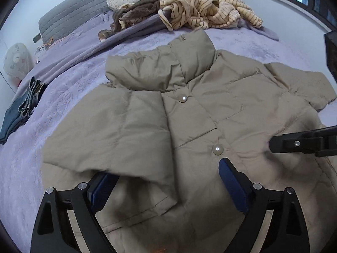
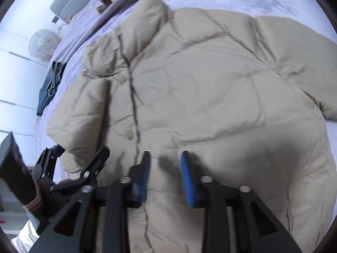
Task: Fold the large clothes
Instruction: 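Fold the held sleeve across the jacket body with the left tool and release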
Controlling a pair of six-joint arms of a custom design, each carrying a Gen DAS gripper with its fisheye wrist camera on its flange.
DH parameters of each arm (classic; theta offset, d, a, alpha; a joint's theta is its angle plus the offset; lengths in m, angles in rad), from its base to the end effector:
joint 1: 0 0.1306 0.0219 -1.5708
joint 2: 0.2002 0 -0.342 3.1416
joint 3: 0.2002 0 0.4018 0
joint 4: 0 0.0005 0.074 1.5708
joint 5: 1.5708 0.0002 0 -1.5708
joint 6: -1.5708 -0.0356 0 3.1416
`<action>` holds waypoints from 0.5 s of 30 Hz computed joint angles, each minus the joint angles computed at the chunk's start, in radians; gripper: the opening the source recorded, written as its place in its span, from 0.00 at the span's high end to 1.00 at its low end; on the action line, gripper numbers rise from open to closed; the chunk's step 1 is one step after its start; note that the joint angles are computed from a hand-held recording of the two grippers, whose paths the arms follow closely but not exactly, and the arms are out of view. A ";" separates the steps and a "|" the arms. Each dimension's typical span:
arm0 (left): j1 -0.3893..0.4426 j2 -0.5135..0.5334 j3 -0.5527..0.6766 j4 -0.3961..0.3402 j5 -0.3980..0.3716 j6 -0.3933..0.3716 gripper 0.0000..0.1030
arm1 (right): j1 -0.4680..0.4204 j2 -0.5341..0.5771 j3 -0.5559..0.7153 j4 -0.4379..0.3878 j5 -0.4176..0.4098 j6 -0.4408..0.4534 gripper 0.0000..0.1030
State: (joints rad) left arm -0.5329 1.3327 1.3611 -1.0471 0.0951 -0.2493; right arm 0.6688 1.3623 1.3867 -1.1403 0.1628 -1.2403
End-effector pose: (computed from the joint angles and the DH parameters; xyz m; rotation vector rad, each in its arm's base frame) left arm 0.4010 -0.2410 0.3905 1.0232 2.3895 -0.2265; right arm 0.3715 0.2856 0.3843 0.8167 2.5974 0.3858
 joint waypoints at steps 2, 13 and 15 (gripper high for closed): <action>0.059 -0.057 -0.017 0.008 0.014 0.012 0.09 | 0.021 0.029 0.050 -0.019 0.033 0.057 0.31; 0.359 0.097 0.062 -0.072 -0.071 0.253 0.37 | 0.153 0.615 0.788 -0.350 0.321 0.618 0.18; 0.354 0.090 0.035 -0.055 -0.097 0.240 0.37 | 0.143 0.583 0.743 -0.330 0.364 0.596 0.18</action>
